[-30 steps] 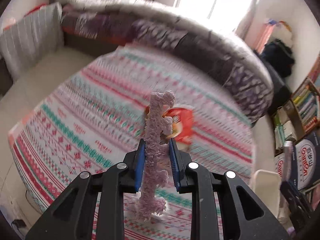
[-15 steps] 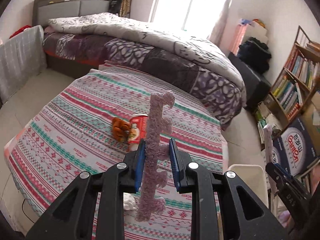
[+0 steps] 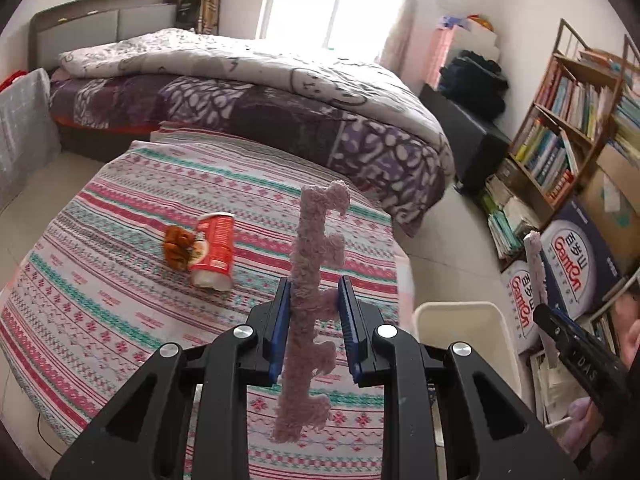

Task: Collect trash
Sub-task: 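Release the pink strip into the bin with the right tool while the left tool carries its load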

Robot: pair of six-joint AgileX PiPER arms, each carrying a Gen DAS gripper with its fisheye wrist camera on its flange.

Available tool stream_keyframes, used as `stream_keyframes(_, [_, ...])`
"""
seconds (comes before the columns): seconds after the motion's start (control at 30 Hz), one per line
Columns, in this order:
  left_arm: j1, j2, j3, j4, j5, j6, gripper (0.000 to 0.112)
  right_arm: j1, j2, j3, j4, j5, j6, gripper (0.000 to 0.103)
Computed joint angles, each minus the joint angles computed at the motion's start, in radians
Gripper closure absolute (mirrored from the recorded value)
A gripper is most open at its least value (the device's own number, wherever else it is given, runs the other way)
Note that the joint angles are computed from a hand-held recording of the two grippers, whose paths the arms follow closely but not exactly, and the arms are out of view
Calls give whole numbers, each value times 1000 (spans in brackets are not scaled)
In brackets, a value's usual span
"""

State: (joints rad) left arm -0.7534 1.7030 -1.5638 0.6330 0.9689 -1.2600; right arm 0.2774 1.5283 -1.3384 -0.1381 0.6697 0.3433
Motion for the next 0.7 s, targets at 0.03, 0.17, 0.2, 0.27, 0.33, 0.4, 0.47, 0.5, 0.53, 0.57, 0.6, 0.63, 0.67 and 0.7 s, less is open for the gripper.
stream_keyframes(0.03, [-5, 10, -10, -6, -2, 3, 88, -10, -5, 6, 0, 1, 1, 69])
stream_keyframes(0.17, [-23, 54, -53, -30, -9, 19, 88, -56, -21, 24, 7, 9, -1, 67])
stream_keyframes(0.2, [-27, 65, -66, -34, -8, 26, 88, -71, -25, 29, 13, 9, -4, 67])
stream_keyframes(0.27, [-40, 94, -99, -41, -3, 39, 88, -99, -35, 38, 34, 6, -22, 60])
stream_keyframes(0.33, [-52, 120, -130, -49, 0, 53, 88, -118, -48, 52, 23, -2, -12, 54])
stream_keyframes(0.4, [-65, 152, -170, -60, 4, 67, 88, -138, -59, 62, 14, -7, -7, 48])
stream_keyframes(0.47, [-75, 177, -204, -70, 8, 81, 88, -159, -65, 69, 13, -11, -5, 42])
stream_keyframes(0.5, [-81, 195, -226, -74, 11, 88, 88, -172, -67, 71, 17, -12, -9, 41])
stream_keyframes(0.53, [-87, 209, -244, -79, 13, 95, 88, -184, -68, 73, 21, -12, -14, 38])
stream_keyframes(0.57, [-92, 224, -264, -83, 16, 103, 88, -195, -71, 77, 16, -13, -11, 36])
stream_keyframes(0.6, [-98, 238, -282, -87, 18, 111, 88, -207, -74, 80, 15, -12, -13, 35])
stream_keyframes(0.63, [-101, 249, -295, -90, 21, 117, 88, -217, -74, 80, 12, -11, -10, 31])
stream_keyframes(0.67, [-106, 264, -316, -96, 25, 126, 88, -230, -75, 81, 13, -11, -11, 29])
stream_keyframes(0.7, [-110, 277, -331, -101, 26, 133, 88, -245, -75, 82, 17, -9, -15, 29])
